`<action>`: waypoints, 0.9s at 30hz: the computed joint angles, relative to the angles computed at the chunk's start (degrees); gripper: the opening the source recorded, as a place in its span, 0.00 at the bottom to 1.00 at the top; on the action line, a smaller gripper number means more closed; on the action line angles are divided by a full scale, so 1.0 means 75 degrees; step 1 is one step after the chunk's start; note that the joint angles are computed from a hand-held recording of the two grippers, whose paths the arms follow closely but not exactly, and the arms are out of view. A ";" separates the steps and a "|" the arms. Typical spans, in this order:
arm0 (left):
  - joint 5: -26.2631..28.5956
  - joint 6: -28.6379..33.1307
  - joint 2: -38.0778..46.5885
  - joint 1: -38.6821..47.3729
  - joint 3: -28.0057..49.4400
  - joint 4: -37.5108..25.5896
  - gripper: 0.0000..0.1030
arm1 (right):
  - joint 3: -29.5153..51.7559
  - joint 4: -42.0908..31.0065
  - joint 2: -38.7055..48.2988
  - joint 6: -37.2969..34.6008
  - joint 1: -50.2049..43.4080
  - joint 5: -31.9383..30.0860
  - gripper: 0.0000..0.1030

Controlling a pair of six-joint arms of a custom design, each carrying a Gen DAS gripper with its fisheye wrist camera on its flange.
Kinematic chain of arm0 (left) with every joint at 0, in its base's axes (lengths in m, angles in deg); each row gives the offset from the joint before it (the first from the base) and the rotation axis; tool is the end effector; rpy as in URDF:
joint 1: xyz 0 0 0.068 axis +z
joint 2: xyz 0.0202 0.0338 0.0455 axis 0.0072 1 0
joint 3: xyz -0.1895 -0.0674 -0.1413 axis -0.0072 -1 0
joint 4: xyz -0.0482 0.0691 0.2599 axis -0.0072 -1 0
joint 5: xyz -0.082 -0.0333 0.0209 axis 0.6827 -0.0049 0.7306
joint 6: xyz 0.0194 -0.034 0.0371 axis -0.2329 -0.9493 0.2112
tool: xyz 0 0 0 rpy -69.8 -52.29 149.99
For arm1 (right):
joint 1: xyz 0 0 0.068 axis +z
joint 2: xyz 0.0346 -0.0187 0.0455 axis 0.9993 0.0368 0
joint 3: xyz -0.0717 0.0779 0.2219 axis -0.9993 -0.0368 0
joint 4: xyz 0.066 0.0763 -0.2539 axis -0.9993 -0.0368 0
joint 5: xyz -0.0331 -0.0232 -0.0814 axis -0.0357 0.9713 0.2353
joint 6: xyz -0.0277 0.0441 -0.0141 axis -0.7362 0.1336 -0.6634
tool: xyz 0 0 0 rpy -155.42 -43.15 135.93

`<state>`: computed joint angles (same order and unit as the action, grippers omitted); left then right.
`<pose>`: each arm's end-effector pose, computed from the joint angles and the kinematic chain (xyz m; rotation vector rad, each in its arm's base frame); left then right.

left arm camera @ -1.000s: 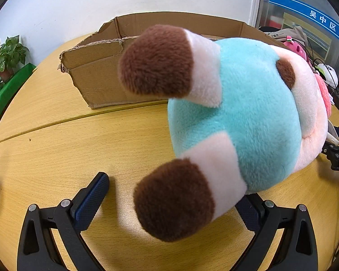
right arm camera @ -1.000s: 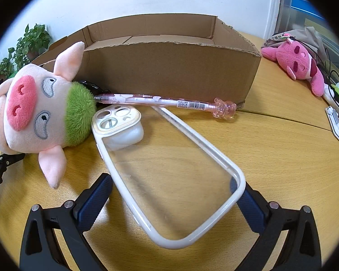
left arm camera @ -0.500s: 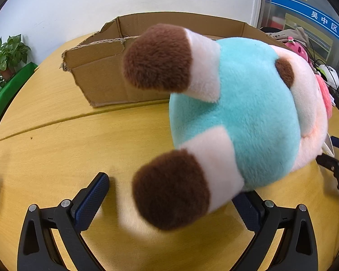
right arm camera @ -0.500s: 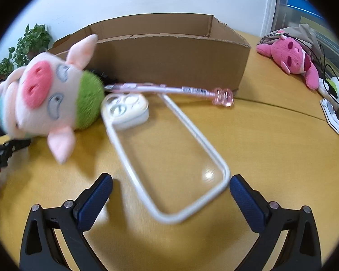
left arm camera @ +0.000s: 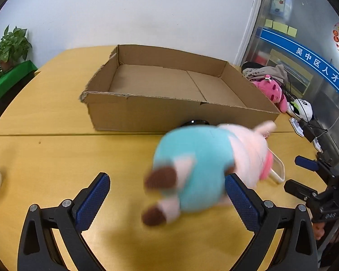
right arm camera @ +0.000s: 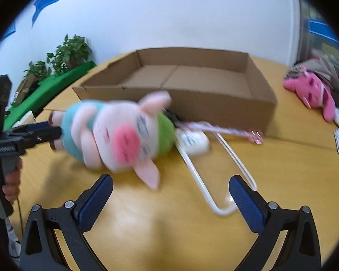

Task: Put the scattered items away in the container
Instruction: 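Close the left gripper on the pink-and-teal plush pig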

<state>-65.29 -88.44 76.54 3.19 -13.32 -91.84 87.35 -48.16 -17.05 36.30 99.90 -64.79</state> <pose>0.1760 0.0044 0.2368 -0.2223 2.3441 -0.2063 0.2083 0.0554 0.2143 -0.6248 2.2952 0.3773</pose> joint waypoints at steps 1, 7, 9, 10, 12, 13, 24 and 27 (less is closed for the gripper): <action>0.0291 0.0026 0.0232 0.0094 0.0036 0.0096 1.00 | 0.0182 0.0166 0.0365 -0.0031 -0.0042 -0.0137 0.99; 0.1130 -0.0103 0.0933 0.0066 -0.0074 0.0792 1.00 | 0.0710 0.1056 0.2065 0.0426 0.0542 -0.0240 0.99; 0.1074 -0.0112 0.0817 -0.0049 -0.0170 0.0805 0.98 | 0.0760 0.1220 0.2332 0.0547 0.0598 -0.0294 0.99; 0.1206 -0.0073 0.0762 0.0021 -0.0221 0.0815 0.96 | 0.0768 0.1327 0.2407 0.0604 0.0575 -0.0360 0.99; 0.1630 0.0030 0.0762 0.0271 -0.0273 0.0838 0.92 | 0.0771 0.1487 0.2435 0.0645 0.0583 -0.0364 0.98; 0.1820 0.0047 0.0837 0.0311 -0.0281 0.0939 0.89 | 0.0761 0.1504 0.2403 0.0660 0.0622 -0.0324 0.97; 0.2228 0.0254 0.1369 0.0237 -0.0127 0.1208 0.64 | 0.1287 0.1334 0.3191 0.0809 0.0608 -0.0713 0.74; 0.2042 0.0315 0.1355 0.0044 -0.0080 0.1139 0.59 | 0.1203 0.1409 0.3087 0.0783 0.0711 -0.0552 0.65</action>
<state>-49.98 -86.08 86.70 3.52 -13.92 -83.31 96.38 -37.59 6.10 42.17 105.23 -68.93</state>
